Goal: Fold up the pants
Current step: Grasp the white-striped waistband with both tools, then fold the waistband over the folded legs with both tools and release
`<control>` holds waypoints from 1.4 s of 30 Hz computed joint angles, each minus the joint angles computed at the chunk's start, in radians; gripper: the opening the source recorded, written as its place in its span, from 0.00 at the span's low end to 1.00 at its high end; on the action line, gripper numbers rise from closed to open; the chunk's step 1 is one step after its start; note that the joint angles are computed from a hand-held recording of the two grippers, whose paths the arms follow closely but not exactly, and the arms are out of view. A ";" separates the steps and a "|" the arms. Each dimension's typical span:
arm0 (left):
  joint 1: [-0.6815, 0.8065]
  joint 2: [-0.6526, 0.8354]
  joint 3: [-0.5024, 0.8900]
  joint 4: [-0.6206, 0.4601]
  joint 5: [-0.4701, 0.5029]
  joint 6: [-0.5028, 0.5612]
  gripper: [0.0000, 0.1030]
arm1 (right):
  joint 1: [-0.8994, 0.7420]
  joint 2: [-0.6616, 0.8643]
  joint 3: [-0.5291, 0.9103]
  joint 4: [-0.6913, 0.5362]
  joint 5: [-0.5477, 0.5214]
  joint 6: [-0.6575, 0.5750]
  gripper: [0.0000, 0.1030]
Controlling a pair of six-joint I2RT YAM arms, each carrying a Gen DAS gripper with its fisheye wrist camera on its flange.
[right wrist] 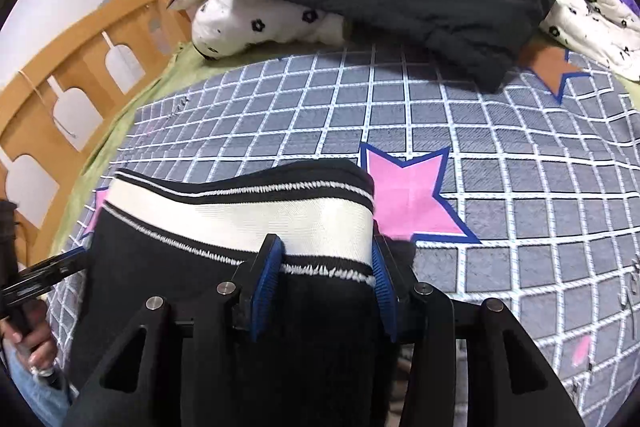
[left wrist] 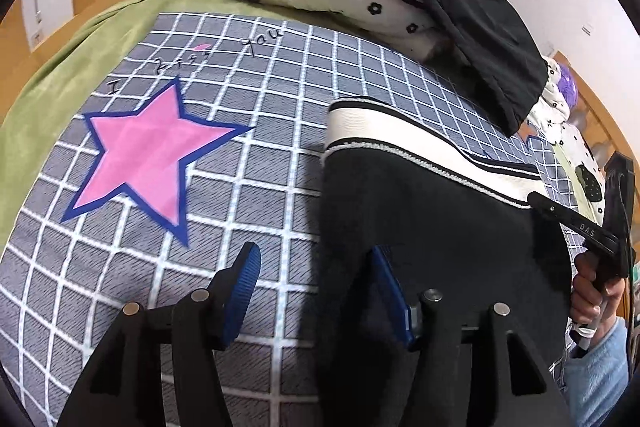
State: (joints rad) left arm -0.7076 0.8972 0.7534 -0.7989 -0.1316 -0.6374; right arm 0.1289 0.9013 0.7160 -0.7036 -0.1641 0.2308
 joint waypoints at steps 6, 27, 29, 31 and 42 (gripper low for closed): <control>-0.054 -0.078 -0.002 -0.054 -0.037 -0.021 0.54 | -0.161 -0.232 0.003 -0.083 -0.154 -0.036 0.15; -0.172 0.495 0.297 0.198 -0.203 0.099 0.54 | 0.211 -0.040 -0.025 0.046 0.266 0.041 0.29; -0.167 0.511 0.279 0.223 -0.206 0.115 0.54 | 0.207 -0.071 -0.077 0.097 0.277 0.019 0.29; -0.161 0.512 0.262 0.249 -0.199 0.124 0.55 | 0.155 -0.057 -0.071 0.105 0.212 -0.005 0.29; -0.172 0.521 0.269 0.236 -0.212 0.108 0.56 | 0.116 -0.020 -0.077 0.145 0.176 -0.025 0.29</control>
